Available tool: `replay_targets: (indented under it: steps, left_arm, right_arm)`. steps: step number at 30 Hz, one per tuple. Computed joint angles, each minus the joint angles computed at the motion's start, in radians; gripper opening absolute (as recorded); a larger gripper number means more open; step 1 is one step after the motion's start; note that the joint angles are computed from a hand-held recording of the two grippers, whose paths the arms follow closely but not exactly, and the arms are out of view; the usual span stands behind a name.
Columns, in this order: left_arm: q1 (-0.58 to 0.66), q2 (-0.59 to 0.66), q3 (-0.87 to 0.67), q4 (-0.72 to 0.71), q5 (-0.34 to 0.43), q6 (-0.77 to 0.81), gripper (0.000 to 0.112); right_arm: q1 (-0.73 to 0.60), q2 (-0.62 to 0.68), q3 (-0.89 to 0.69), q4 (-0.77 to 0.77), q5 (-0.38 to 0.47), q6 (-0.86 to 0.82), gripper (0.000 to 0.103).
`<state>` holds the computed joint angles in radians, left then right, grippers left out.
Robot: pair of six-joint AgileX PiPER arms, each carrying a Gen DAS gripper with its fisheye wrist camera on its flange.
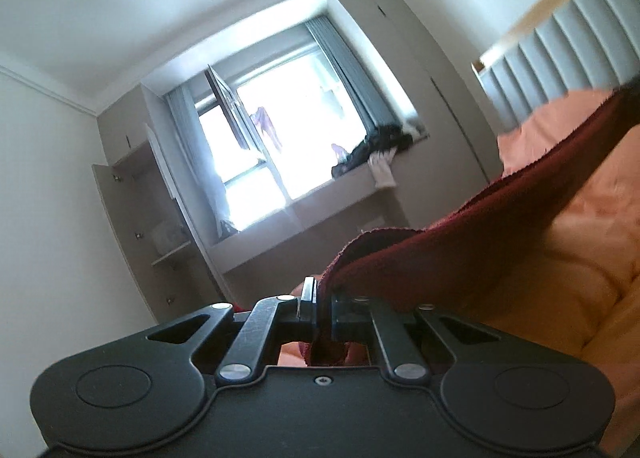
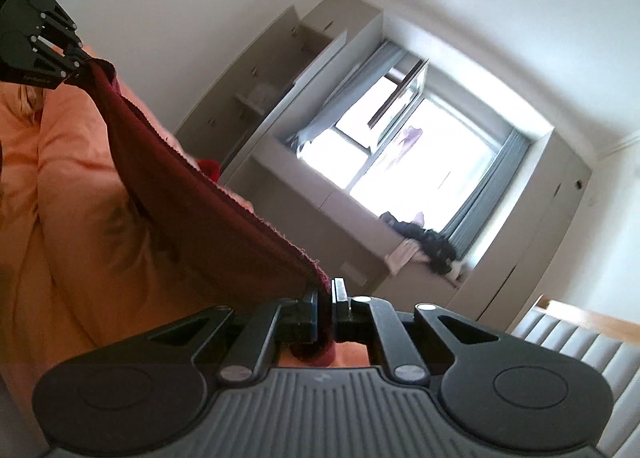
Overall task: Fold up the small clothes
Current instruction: 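Grasp the hem with the right tool while the left tool grasps the hem too, lifting, then carry the hem with both tools over the sweatshirt toward the collar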
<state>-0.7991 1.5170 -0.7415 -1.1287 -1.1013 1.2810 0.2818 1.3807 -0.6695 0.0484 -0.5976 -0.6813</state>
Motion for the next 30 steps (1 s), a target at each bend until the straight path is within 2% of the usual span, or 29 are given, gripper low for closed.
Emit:
replay_targets:
  steps: [5,9,11,13,18,20,25,30]
  left_arm:
    - [-0.146,-0.096,0.010,-0.081,-0.103,0.108,0.006]
    - [-0.143,-0.094,-0.063,-0.101,-0.073,0.155,0.006]
    - [-0.105,-0.069,-0.112,-0.092,-0.046,0.172,0.006]
    - [-0.036,-0.017,-0.194,-0.080,0.018,0.184,0.007]
    - [0.124,0.147,-0.415,-0.057,0.155,0.211,0.007]
    - [0.185,0.234,-0.534,-0.069,0.210,0.243,0.007]
    - [0.292,0.445,-0.804,-0.147,0.292,0.356,0.007]
    - [0.399,0.672,-1.136,-0.370,0.407,0.578,0.007]
  right_arm:
    - [0.041,-0.178,0.099,0.080,-0.024,-0.077,0.006]
    - [0.043,-0.186,0.080,0.097,-0.045,-0.075,0.006]
    - [0.033,-0.128,0.036,0.096,-0.074,-0.059,0.007]
    - [0.012,-0.045,-0.038,0.079,-0.091,-0.019,0.007]
    - [-0.019,0.206,-0.296,0.107,-0.083,-0.037,0.007]
    - [-0.031,0.305,-0.415,0.115,-0.043,-0.039,0.007]
    - [-0.050,0.542,-0.727,0.147,0.095,-0.069,0.007]
    - [-0.048,0.769,-1.046,0.240,0.267,-0.172,0.007]
